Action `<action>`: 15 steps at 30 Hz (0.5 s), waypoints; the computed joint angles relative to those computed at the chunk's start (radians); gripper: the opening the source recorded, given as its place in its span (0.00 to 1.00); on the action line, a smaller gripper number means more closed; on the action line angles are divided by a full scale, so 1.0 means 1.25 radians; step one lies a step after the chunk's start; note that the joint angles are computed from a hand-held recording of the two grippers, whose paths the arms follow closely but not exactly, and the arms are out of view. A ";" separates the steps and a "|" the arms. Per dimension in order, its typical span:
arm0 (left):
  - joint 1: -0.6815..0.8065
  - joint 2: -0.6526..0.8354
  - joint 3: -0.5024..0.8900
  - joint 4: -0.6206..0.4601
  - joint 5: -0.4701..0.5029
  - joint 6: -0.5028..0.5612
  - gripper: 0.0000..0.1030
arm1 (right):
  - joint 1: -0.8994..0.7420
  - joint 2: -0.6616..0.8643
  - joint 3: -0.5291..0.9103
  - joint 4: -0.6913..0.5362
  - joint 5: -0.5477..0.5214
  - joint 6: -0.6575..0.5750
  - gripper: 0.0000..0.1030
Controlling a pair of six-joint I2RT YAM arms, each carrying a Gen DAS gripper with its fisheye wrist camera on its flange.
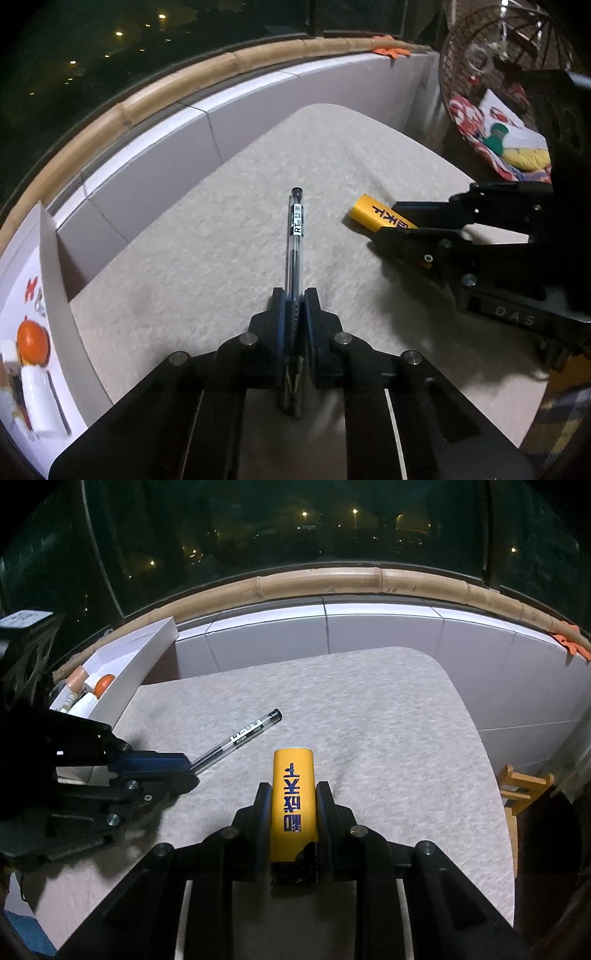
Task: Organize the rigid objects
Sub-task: 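Carry the pen with the left tool while the right tool carries the lighter to the tray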
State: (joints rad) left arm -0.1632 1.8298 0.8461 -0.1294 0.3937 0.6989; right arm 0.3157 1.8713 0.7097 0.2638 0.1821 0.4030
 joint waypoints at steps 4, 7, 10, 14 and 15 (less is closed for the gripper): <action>0.029 -0.034 -0.055 0.062 0.033 -0.057 0.09 | -0.007 -0.019 -0.023 0.018 -0.014 0.026 0.22; 0.066 -0.085 -0.091 0.087 0.081 -0.112 0.09 | -0.002 -0.059 -0.047 0.037 0.002 0.041 0.22; 0.115 -0.158 -0.131 0.102 0.126 -0.147 0.09 | 0.014 -0.105 -0.058 0.041 0.024 0.051 0.22; 0.169 -0.248 -0.167 0.093 0.176 -0.173 0.09 | 0.055 -0.147 -0.045 0.033 0.059 0.043 0.22; 0.180 -0.266 -0.176 0.095 0.184 -0.179 0.09 | 0.068 -0.152 -0.038 0.033 0.068 0.037 0.22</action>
